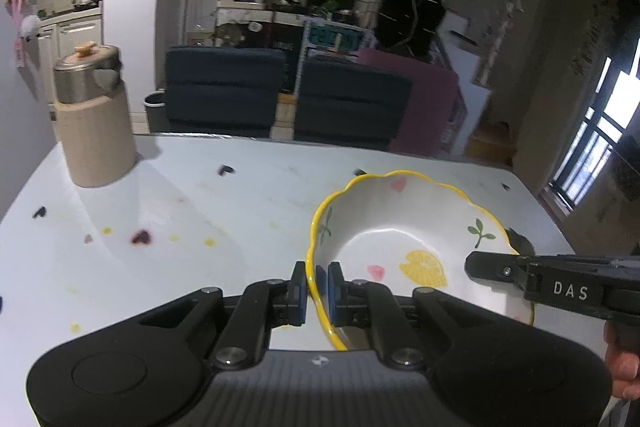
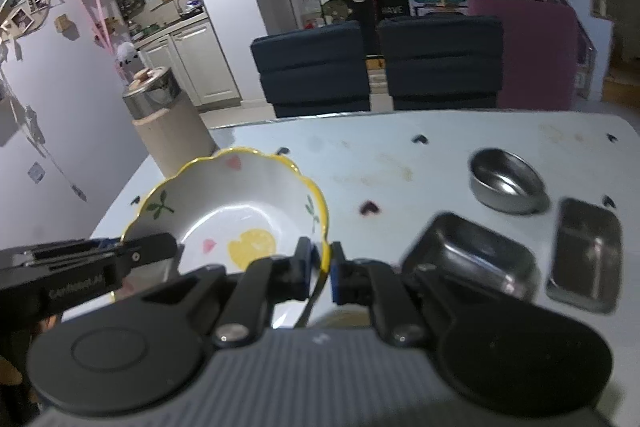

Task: Organize plates and bowls
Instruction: 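Lift the floral bowl with both grippers and carry it over the cream bowl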

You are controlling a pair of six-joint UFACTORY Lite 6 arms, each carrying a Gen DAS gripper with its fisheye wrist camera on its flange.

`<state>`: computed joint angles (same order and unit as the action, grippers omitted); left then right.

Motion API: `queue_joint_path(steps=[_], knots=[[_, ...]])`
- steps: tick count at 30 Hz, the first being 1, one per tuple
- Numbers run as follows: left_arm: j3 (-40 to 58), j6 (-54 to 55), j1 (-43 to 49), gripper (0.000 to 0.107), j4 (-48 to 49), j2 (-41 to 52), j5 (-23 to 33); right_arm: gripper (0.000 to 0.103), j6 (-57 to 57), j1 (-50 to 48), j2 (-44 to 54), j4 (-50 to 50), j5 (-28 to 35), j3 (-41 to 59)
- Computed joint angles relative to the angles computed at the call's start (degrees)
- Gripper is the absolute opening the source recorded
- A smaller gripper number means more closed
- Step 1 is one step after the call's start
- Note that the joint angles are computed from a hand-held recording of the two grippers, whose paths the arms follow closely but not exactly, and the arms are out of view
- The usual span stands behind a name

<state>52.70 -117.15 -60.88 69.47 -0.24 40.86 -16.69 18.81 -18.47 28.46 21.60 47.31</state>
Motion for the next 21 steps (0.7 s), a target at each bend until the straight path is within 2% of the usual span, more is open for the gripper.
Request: queue_joint_path(steps=[7,12,21], knots=[[5.45,-4.6,-5.32,0.01,1.24,7.66,0.84,0.011,-8.24,-9.26,-12.9,4.6,6.16,-10.06],[7.56,-8.97,-7.2,0.01,3.89,11.61,0.38,0.011,-15.39,-16.0,-17.98,9.19,10.2,-14.61],[9.59,-11.73,-5.29,0.01,4.64,17.77,-7.29,0.01,-23.44,-25.95,-20.56,12.13,15.36,-19.14]])
